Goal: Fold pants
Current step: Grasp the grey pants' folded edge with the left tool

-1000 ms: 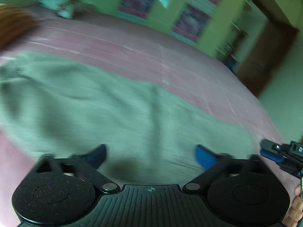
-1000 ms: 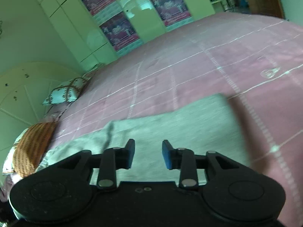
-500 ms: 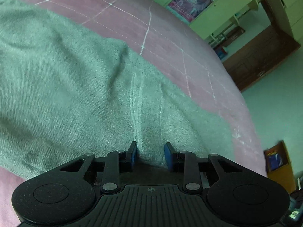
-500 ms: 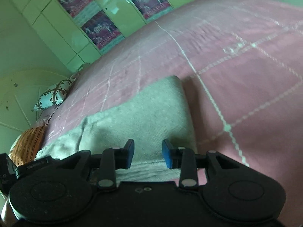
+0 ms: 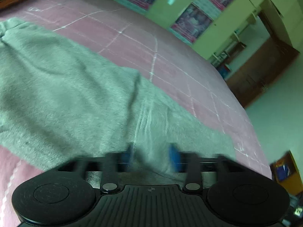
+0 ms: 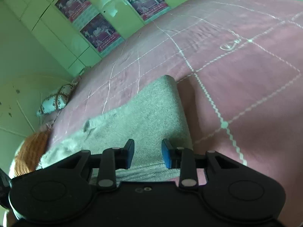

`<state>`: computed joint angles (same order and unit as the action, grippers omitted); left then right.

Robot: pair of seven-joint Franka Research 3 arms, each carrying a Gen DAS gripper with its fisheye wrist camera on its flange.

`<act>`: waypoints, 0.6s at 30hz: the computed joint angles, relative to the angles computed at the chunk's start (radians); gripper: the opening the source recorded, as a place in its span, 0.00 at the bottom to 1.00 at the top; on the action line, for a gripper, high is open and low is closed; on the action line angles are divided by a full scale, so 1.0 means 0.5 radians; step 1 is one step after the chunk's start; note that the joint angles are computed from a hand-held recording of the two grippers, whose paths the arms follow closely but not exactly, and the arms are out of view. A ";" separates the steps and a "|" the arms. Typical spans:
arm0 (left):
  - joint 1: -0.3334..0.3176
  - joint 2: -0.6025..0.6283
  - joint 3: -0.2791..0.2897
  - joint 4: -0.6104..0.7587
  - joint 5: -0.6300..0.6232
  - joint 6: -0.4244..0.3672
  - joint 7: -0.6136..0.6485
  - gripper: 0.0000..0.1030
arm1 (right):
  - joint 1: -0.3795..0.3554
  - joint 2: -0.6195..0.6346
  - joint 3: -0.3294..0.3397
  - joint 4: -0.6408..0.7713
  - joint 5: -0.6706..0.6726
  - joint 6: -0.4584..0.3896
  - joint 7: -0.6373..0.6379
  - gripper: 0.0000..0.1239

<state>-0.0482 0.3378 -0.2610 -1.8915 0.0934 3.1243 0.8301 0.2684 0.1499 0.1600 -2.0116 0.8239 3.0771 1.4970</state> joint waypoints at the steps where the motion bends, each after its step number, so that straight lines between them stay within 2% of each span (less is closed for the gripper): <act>1: 0.032 0.030 -0.047 0.034 -0.014 -0.028 0.033 0.64 | -0.004 0.000 0.003 0.003 0.002 -0.008 -0.017 0.20; 3: 0.106 0.077 -0.150 0.099 -0.078 -0.149 0.119 0.64 | -0.009 0.005 0.006 0.013 0.016 -0.022 -0.039 0.21; 6: 0.089 0.106 -0.143 0.115 -0.138 -0.151 0.144 0.64 | -0.009 0.010 0.006 0.020 0.026 -0.021 -0.048 0.22; 7: 0.111 0.135 -0.173 0.133 -0.183 -0.134 0.156 0.55 | -0.006 0.011 0.001 0.022 0.018 -0.026 -0.044 0.22; 8: 0.175 0.157 -0.251 0.145 -0.242 -0.135 0.202 0.41 | 0.000 0.012 -0.006 0.020 0.001 -0.028 -0.029 0.21; 9: 0.205 0.181 -0.287 0.172 -0.281 -0.166 0.225 0.19 | 0.003 0.013 -0.013 0.020 -0.013 -0.030 -0.013 0.21; 12: 0.258 0.206 -0.360 0.144 -0.340 -0.016 0.300 0.15 | 0.012 0.019 -0.030 0.024 -0.069 -0.039 0.036 0.20; 13: 0.277 0.187 -0.381 0.092 -0.336 0.109 0.312 0.14 | 0.013 0.020 -0.033 0.028 -0.090 -0.048 0.044 0.21; 14: 0.274 0.158 -0.372 0.035 -0.316 0.242 0.285 0.14 | 0.022 0.015 -0.042 0.030 -0.136 -0.042 0.053 0.21; 16: 0.284 0.097 -0.358 -0.048 -0.232 0.362 0.236 0.14 | -0.005 0.004 0.014 0.036 -0.086 0.006 -0.093 0.21; 17: 0.216 0.069 -0.277 -0.064 -0.219 0.340 0.255 0.14 | -0.014 0.002 0.034 0.046 -0.048 0.005 -0.155 0.21; 18: 0.093 0.045 -0.132 -0.059 -0.193 0.242 0.231 0.14 | -0.007 0.009 0.025 0.054 -0.068 -0.019 -0.134 0.21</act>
